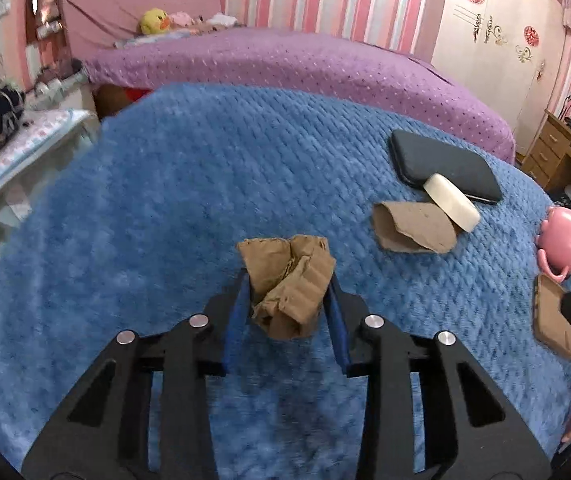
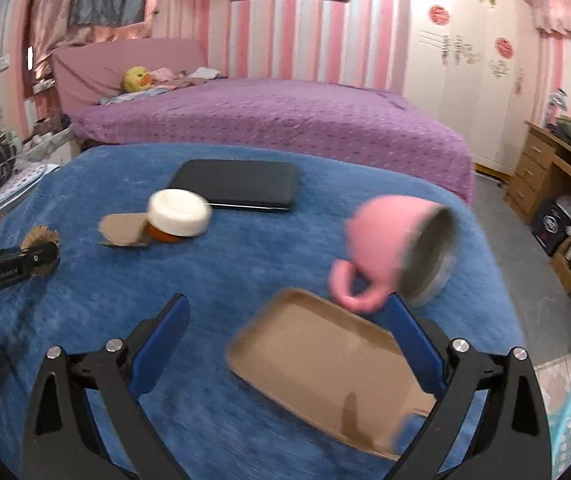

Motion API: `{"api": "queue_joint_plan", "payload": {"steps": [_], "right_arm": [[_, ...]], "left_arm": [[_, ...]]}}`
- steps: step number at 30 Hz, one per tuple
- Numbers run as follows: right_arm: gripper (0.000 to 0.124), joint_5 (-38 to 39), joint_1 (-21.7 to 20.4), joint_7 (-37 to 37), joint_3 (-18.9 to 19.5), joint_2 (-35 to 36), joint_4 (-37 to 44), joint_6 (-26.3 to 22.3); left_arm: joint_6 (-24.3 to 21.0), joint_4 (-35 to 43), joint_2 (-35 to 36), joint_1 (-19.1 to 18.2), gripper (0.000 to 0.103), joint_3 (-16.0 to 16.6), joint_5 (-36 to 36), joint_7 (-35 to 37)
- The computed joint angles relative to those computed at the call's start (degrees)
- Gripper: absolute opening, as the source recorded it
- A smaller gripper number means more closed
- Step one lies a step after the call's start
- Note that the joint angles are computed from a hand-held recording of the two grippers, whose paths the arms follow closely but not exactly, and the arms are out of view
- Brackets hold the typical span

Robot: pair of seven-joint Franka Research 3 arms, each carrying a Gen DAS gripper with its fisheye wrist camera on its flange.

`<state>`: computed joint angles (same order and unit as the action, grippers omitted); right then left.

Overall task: Collect trash
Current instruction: 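Grasp the crumpled brown paper scrap with the left gripper and lift it, then grasp the white round lid with the right gripper while the left gripper holds the paper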

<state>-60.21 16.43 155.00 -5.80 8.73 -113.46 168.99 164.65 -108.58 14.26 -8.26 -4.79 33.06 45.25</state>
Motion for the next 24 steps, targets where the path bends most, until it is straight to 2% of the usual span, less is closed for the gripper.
{"api": "queue_joint_plan", "payload": {"steps": [4, 7, 14, 17, 19, 21, 22, 24], "right_arm": [[0.096, 3.64, 2.06, -6.17, 0.66, 5.63, 7.07, -1.54], [0.096, 10.79, 2.18, -12.28, 1.39, 10.17, 12.7, -1.65], [0.094, 28.38, -0.28, -26.67, 5.61, 20.66, 26.11, -4.34], [0.079, 35.54, -1.69, -33.72, 8.5, 25.87, 33.67, -9.13], [0.07, 39.91, -2.78, -37.6, 10.35, 27.85, 36.36, -10.59], [0.061, 43.23, -3.58, -40.91, 11.66, 28.31, 36.47, -10.27], [0.061, 44.41, -3.61, -41.71, 11.66, 28.07, 35.95, -9.68], [0.061, 44.73, -1.95, -41.23, 9.26, 27.04, 34.3, -7.94]], "left_arm": [[0.56, -1.8, -2.23, -0.33, 0.035, 2.74, 5.48, -5.61], [-0.66, -2.1, -3.17, 0.2, 0.035, 3.99, 9.72, -10.9], [-3.37, -1.26, -3.49, 1.84, 0.035, 3.0, 14.8, -15.74], [-5.06, -0.33, -3.02, 1.41, 0.035, 3.01, 18.93, -17.38], [-5.68, -0.3, -3.01, 1.53, 0.035, 2.58, 19.71, -17.76], [-5.31, -0.36, -3.05, 2.22, 0.035, 2.14, 18.47, -17.17], [-5.05, -0.47, -3.1, 2.54, 0.035, 2.03, 17.86, -16.86], [-4.65, -0.8, -3.41, 2.82, 0.035, 1.89, 17.13, -16.72]]}}
